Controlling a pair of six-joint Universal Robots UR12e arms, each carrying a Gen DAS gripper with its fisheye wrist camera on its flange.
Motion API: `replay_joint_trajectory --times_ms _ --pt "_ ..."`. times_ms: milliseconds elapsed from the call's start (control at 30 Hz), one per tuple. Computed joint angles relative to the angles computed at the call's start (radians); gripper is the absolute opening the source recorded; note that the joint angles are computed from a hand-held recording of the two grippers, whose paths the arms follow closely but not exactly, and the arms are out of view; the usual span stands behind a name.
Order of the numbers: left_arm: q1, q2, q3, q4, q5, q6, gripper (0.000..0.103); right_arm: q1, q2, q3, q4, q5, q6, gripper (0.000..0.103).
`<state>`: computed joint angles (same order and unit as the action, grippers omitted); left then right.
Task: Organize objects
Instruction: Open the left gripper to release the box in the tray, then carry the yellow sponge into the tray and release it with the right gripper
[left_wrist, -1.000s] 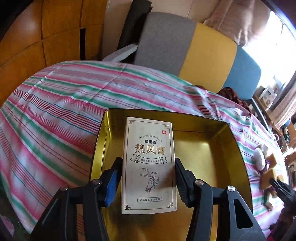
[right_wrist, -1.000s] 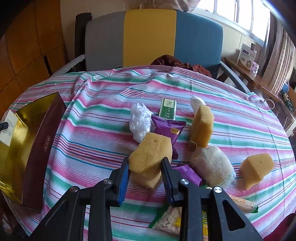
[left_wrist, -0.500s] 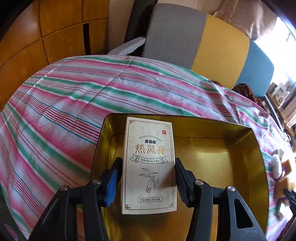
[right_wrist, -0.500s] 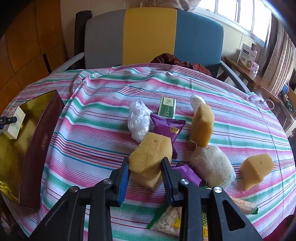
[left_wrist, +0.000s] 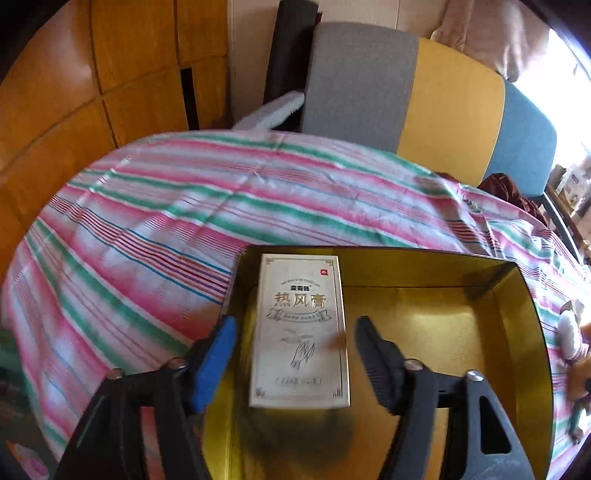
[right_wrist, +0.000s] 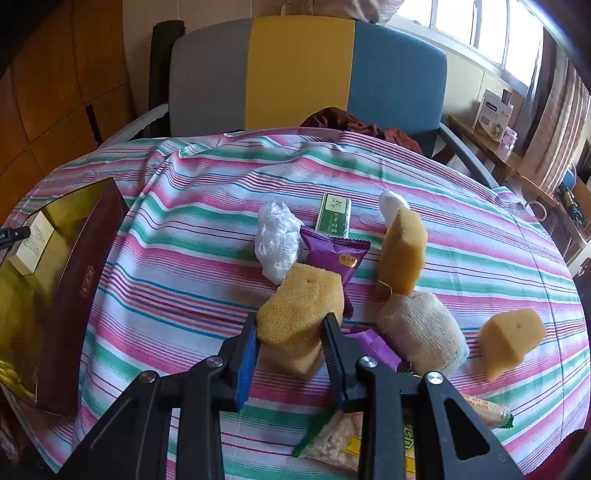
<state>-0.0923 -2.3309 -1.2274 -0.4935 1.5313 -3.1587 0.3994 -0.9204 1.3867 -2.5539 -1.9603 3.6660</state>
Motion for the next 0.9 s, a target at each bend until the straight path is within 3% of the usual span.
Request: replay_joint_trajectory --times_ms 267,667,900 --pt "0.01 0.126 -0.199 0.218 -0.058 0.04 0.077 0.004 0.001 -0.002 -0.006 -0.007 -0.002 0.033" --pt "0.019 0.218 -0.337 0.327 -0.108 0.027 0.081 0.028 0.005 -0.042 -0.049 0.007 -0.019 0.033" --pt "0.03 0.233 -0.366 0.34 -0.115 0.012 0.082 0.062 0.056 -0.149 -0.114 0.102 -0.101 0.033"
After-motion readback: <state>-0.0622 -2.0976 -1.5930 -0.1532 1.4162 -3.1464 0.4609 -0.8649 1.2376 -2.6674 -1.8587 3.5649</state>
